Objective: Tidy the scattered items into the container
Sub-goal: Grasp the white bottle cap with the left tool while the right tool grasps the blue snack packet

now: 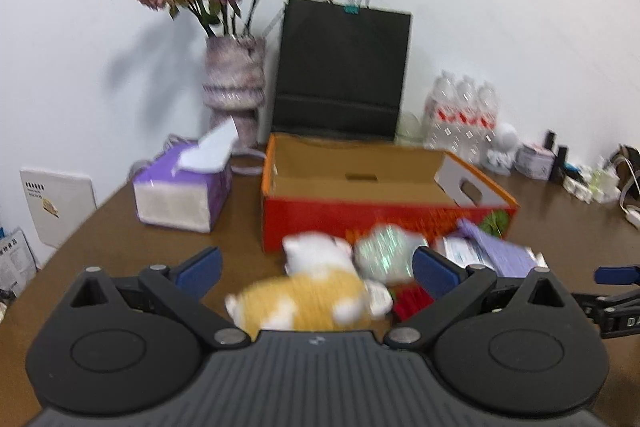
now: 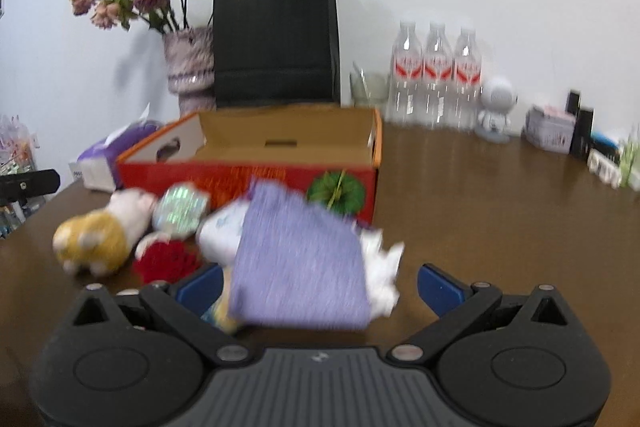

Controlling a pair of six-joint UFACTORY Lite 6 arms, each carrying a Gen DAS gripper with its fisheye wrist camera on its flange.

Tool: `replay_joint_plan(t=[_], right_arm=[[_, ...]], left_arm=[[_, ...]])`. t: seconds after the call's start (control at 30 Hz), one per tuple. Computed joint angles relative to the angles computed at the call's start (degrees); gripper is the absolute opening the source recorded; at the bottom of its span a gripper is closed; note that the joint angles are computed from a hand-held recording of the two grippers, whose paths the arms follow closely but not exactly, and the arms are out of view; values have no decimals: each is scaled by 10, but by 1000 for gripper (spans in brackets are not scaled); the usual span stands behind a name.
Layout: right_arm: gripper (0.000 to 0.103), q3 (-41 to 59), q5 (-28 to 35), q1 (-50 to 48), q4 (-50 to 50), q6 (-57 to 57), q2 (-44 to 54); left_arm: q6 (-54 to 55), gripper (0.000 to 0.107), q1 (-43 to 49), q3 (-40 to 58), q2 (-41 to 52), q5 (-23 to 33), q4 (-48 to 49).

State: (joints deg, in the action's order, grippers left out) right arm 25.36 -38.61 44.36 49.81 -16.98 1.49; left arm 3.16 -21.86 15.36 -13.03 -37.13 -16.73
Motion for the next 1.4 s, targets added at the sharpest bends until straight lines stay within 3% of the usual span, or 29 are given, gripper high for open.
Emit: replay_joint_plan(t=[0.17,0.3,0.7,0.83,1.03,1.3,1.4], right_arm=[[103,-2,-16,82,38,24,43],[103,33,-10,113,35,34,90],[100,109,15,89,35,20,162],[94,130,20,72,18,27,184],[89,138,19,44,-66,82,195],[88,141,17,30,-80,86,199],[87,137,17,23,-86,97,195]], left_arm=[[-19,103,-32,-45,1,-14,28],[-38,103,-68,-31,58,-28,31],[-80,103,-74,26,158,-35,96],[-106,98,-51,57,195,-30,144],[-135,98,-17,64,209,-25,220],[-89,94,-34,94,251,-32,205],[-82,83,-36,99,258,-38,201]])
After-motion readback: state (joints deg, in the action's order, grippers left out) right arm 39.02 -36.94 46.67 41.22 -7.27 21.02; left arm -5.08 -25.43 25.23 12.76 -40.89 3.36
